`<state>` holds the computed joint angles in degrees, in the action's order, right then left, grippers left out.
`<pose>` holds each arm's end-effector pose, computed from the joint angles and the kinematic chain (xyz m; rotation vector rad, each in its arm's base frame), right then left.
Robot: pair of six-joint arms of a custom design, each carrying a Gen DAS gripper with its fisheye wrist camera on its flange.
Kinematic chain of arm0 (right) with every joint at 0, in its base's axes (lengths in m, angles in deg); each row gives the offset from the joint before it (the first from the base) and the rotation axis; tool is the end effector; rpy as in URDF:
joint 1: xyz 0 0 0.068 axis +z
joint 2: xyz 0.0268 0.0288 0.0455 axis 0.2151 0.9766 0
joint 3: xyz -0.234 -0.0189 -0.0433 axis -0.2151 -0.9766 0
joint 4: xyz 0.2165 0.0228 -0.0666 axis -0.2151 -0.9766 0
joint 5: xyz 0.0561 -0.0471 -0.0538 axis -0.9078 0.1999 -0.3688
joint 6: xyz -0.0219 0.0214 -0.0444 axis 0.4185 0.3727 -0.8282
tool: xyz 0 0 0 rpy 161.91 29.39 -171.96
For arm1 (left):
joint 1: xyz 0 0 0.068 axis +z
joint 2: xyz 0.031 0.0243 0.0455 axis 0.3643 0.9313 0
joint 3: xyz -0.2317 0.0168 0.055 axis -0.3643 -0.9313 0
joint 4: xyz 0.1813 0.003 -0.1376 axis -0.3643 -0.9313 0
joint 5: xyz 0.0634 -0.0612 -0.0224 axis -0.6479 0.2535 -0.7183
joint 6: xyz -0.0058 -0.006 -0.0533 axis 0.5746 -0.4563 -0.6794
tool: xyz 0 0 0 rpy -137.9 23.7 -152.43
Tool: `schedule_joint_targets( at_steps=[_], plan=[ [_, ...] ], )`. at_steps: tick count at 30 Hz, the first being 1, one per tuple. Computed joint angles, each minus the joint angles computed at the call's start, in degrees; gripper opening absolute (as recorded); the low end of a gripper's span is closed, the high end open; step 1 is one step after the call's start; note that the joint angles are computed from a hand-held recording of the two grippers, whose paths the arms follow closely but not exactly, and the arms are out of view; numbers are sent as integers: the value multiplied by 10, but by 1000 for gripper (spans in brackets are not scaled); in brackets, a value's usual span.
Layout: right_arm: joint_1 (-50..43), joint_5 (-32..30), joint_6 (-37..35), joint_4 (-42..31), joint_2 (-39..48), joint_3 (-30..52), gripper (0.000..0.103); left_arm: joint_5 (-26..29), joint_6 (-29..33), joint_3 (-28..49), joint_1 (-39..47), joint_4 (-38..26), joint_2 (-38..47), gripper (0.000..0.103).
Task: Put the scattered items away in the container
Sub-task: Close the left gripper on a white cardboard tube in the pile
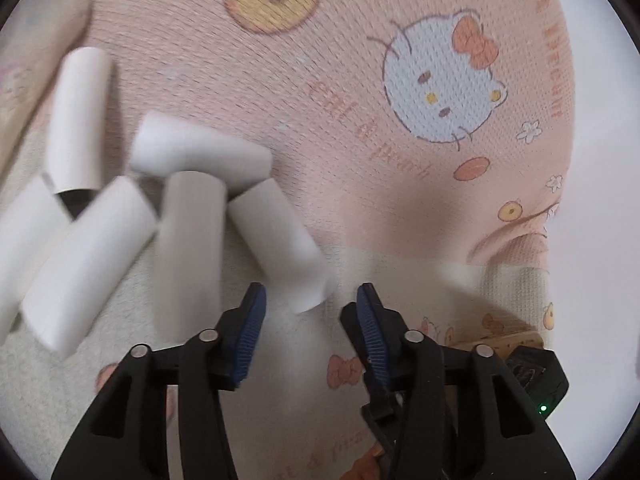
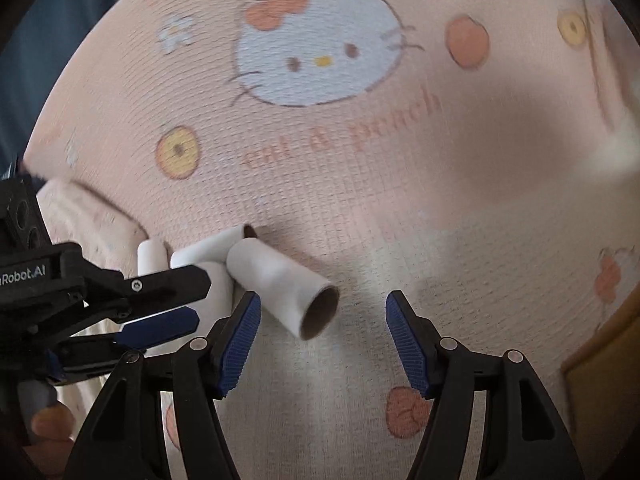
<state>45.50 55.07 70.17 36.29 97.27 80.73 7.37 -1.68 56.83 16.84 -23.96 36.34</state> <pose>0.2220 0.1247 0.1399 0.5540 2.2309 0.1468 0.1503 -0.0239 0.1398 -0.7398 2.3912 -0.8124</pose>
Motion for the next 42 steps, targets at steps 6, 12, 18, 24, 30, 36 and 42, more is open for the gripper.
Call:
schedule_joint_targets(
  at_steps=[6,12,18,24,30,36,42],
  plan=[
    [-47,-76,-71,49,39,-2,63,0,-54,16,-16,83,127,53],
    [-73,-99,-115,82,63,8,63,-16,-76,31,-29,129,193,53],
    [-89,-147,-180,92,78,22,63,-39,-89,25,-31,144,194,53],
    [-83,-145,-213,97,80,22,63,-28,-82,17,-25,160,198,53],
    [-86,-166,-228,109,70,11,63,-44,-82,38,-41,130,213,53],
    [-77,-212,-250,79,89,34,41,-38,-77,63,-44,91,236,53],
    [-53,-186,-246,35,77,49,38,-49,-76,57,-48,82,229,50]
  ],
)
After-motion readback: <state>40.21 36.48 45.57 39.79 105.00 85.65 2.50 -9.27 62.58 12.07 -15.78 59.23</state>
